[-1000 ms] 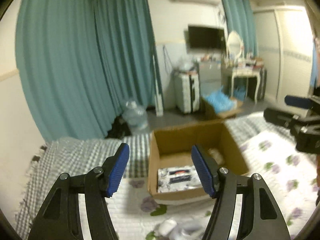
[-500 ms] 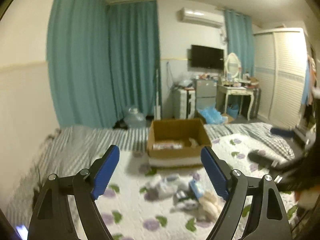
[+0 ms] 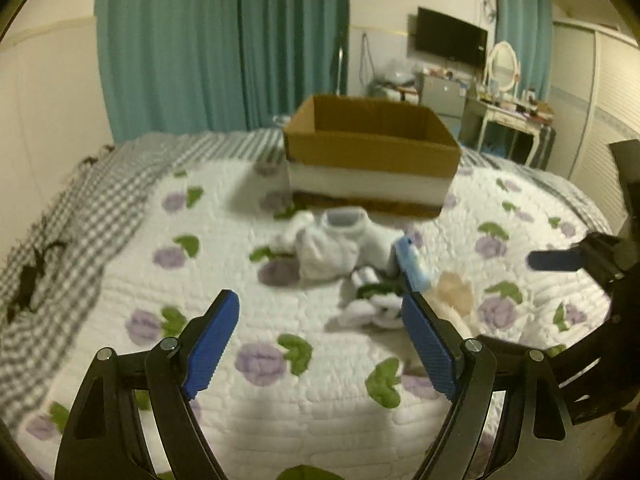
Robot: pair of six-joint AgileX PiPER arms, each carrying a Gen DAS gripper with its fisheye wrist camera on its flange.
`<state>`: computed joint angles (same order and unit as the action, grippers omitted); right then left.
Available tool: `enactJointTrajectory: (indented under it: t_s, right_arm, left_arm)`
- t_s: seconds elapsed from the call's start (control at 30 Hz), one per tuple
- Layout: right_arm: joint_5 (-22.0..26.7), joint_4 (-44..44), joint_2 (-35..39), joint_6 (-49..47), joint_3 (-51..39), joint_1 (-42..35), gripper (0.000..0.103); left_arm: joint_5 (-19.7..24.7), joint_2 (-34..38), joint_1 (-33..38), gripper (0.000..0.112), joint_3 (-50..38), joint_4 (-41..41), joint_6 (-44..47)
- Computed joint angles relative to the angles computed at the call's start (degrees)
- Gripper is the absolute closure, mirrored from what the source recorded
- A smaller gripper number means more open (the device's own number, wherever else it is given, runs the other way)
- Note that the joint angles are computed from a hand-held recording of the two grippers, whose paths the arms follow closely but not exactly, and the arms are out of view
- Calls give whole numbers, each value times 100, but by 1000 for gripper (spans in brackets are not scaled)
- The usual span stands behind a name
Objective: Organize soft objects
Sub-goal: 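Grasp the cream lace cloth with the right gripper and lift it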
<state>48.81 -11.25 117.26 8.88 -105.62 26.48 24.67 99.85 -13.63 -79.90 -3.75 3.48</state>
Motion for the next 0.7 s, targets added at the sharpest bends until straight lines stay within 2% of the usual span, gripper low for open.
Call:
enactJointTrajectory:
  t_s: [0.07,0.1,0.13,0.17,0.2,0.23,0.33,0.43,0.5,0.6,0.7]
  right_arm:
    - [193,343,294,-279,-323,-79,12]
    - [226,482,390,-389,-410,-124,20]
    - [355,719,542,-551,-601,-198,33]
    - [529,879,695,-625,-815,-265,41]
    - [686,1047,813,-689,-999,-343,62]
    - [739,1195,871,-750,-1079,-415,76]
    - [517,1517,645,-791,-800,-617,77]
    - [147,1373,269,-647,-416,-693,80]
    - [-35,1228,60,-493,-229,-752,81]
    - [-28,1398,-14,-552,-181,-854,81]
    - [-54,1657,-17,-890,-81,-854,79]
  left_arm:
    - [26,101,-12,28,-14,21,11]
    - [21,153,-39,28,-19,146,-69]
    - [-23,190,-75,28,1,374,-249]
    - [-74,203,-111,28,39,572,-401]
    - [-132,216,-145,28,80,769,-552]
    - [-161,225,-160,28,99,832,-593]
    - [-236,194,-147,28,184,635,-433]
    - [193,295,-54,28,-68,-451,502]
    - [485,390,-117,28,-271,-442,442]
    - [817,581,-232,28,-530,-666,581]
    - [844,660,-332,28,-536,-754,609]
